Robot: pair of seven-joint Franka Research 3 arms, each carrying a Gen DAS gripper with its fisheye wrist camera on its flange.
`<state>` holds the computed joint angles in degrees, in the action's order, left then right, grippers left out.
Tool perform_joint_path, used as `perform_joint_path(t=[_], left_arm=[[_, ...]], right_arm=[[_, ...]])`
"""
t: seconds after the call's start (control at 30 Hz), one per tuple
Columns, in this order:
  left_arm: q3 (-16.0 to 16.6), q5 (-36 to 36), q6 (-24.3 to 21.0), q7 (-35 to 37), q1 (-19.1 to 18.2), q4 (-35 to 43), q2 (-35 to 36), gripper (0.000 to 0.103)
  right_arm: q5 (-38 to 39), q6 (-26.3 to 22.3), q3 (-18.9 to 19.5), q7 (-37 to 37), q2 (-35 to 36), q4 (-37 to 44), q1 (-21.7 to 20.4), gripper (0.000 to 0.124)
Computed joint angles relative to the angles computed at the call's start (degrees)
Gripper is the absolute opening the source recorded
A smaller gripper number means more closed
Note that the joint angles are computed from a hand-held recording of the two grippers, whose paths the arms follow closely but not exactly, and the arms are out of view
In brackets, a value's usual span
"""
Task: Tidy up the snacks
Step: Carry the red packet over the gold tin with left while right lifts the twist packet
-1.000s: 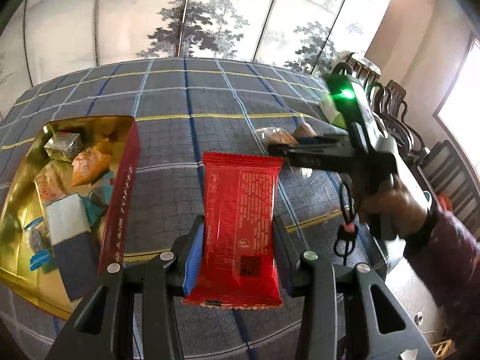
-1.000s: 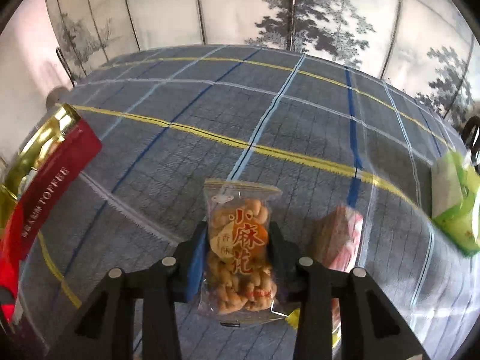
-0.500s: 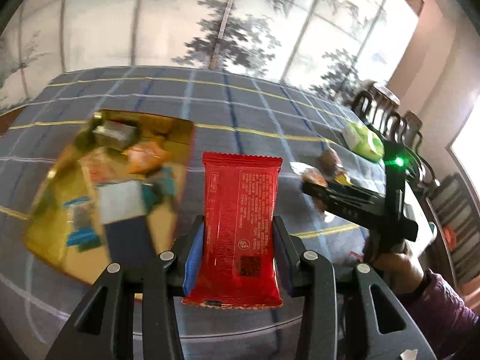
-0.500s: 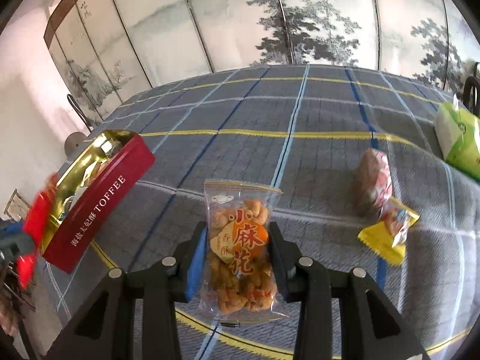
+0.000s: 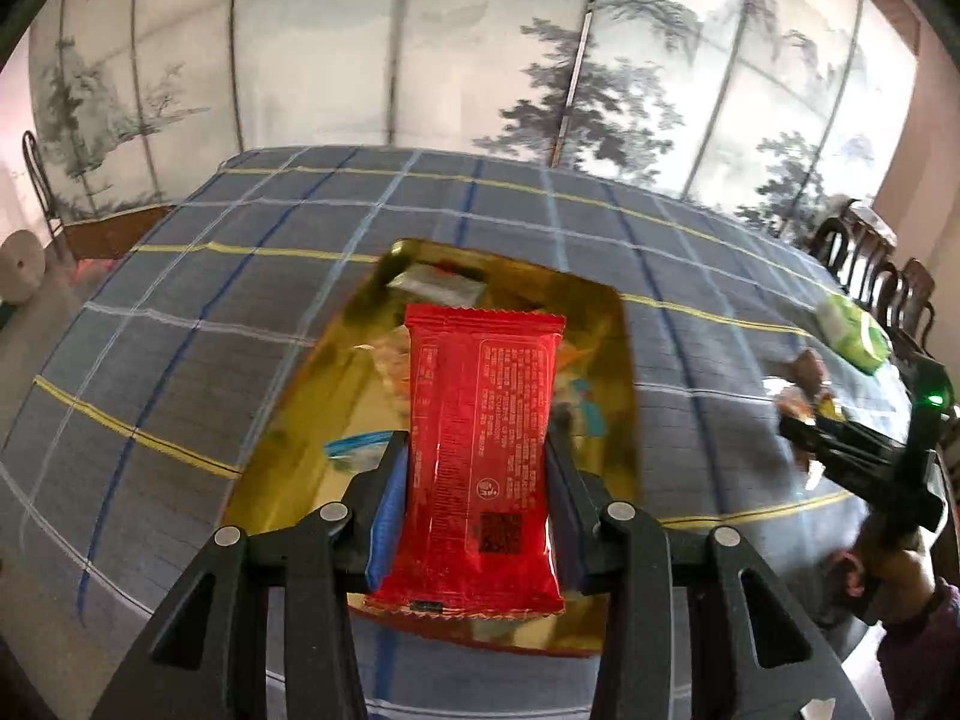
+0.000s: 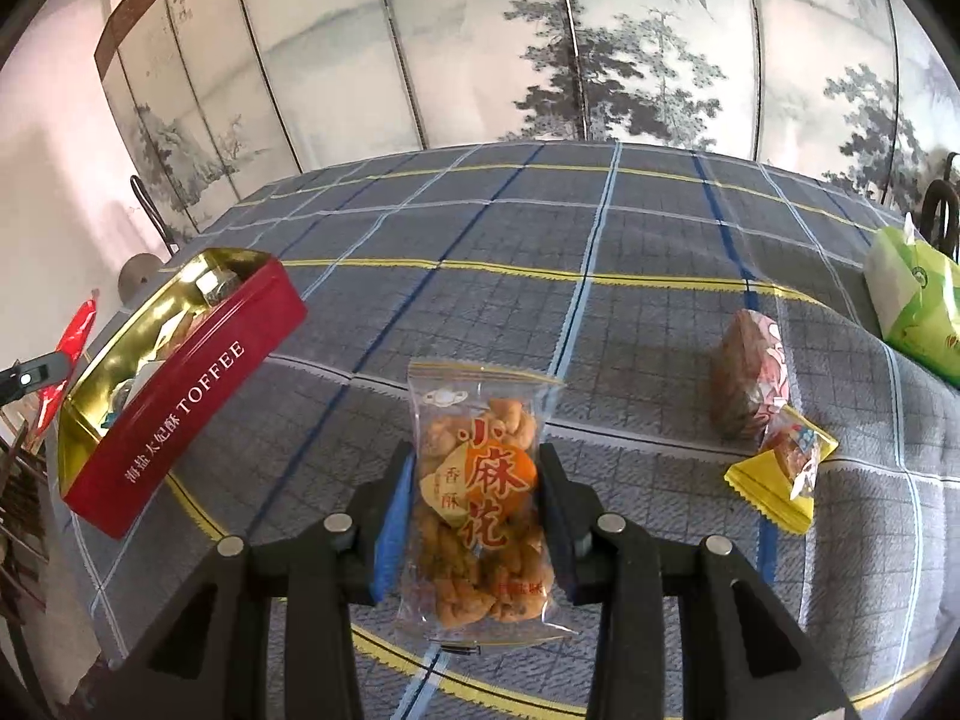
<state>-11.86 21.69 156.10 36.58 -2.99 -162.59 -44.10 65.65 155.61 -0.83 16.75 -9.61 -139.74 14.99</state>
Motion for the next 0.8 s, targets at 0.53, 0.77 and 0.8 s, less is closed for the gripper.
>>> perform_joint_path(t=[0.53,0.77,0.8], left_arm=[[-0.29,2.66,1.24,-0.45,3.64,-1.24,1.39,0.039],[-0.99,4.19,0.86,-0.87,4.73,-0.66,2.55,0.039],[-1.01,4.44,0.76,-0.91,4.83,-0.61,2.67,0.04]], right_arm=[[-2.8,1.47,0.58,2.02,0.66,-0.08,0.36,0.039],[-3.45,2.01,0.69,2.75,0.93,-0.02,0.64,0.039],[-3.52,2.03,0.69,2.84,0.96,-0.01,0.65,0.039]])
